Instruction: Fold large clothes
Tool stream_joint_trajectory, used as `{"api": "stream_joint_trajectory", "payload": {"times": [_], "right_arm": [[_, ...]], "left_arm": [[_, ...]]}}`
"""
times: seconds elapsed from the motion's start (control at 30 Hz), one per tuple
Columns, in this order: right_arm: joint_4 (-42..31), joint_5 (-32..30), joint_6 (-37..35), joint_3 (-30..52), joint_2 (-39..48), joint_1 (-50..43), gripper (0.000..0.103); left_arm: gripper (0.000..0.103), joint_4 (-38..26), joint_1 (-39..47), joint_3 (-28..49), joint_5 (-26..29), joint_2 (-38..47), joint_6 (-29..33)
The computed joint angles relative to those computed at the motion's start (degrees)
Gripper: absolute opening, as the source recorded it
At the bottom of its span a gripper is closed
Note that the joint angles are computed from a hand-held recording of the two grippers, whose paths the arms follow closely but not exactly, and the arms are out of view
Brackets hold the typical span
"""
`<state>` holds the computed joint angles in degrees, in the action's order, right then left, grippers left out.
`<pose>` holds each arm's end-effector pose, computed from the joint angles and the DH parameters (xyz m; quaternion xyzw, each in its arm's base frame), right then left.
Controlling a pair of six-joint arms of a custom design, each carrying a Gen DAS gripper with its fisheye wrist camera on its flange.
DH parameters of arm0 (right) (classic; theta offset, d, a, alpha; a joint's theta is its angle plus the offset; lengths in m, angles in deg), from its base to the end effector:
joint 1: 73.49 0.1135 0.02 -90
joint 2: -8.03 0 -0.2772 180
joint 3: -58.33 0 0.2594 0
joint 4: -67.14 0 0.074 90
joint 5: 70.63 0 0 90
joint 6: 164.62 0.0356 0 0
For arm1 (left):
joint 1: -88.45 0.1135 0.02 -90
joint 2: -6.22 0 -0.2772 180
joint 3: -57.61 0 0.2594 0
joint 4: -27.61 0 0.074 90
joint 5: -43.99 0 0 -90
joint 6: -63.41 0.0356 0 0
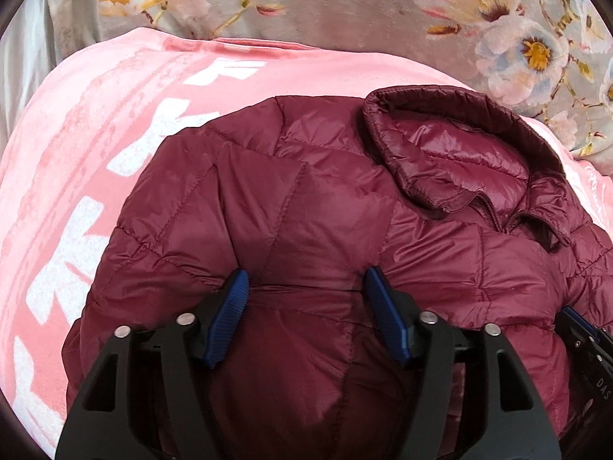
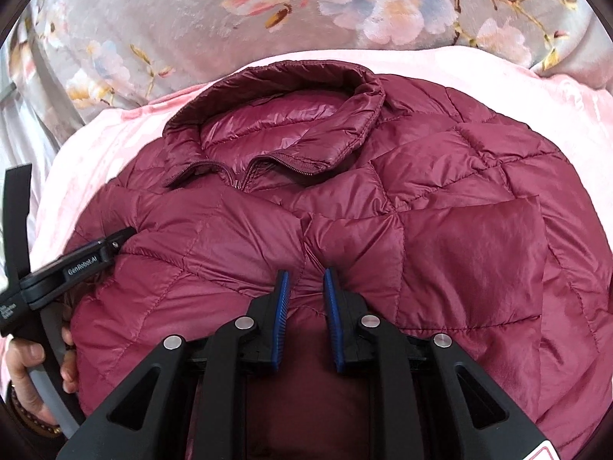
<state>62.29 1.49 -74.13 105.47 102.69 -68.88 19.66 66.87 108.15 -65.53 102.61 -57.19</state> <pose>0.2818 0.0337 0.1130 -0.0837 0.9327 0.1611 0.3117 0.2787 -0.0975 0.1161 -0.1262 0.9297 0.0101 0.3458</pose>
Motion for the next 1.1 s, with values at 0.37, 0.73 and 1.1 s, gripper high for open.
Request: {"api": "stream_joint_trajectory", "payload": {"times": [0.37, 0.73, 1.1], "right_arm": [[-10.24, -24.22, 13.44, 14.3, 6.8, -11.45, 0.042], [-10.18, -26.08, 17.57, 21.53, 13.88, -10.92, 0.008], [-5.51, -5.07, -3.26, 12.52, 9.92, -5.11, 0.006]], "left_arm": [[0.065, -3.49, 12.86, 8.92, 33.8, -0.8, -10.04], [0.008, -4.04, 11.02, 17.61, 37.33, 8.01, -13.61], [0.008, 0.79, 6.51, 10.59, 26.68, 7.49, -2.21]]}}
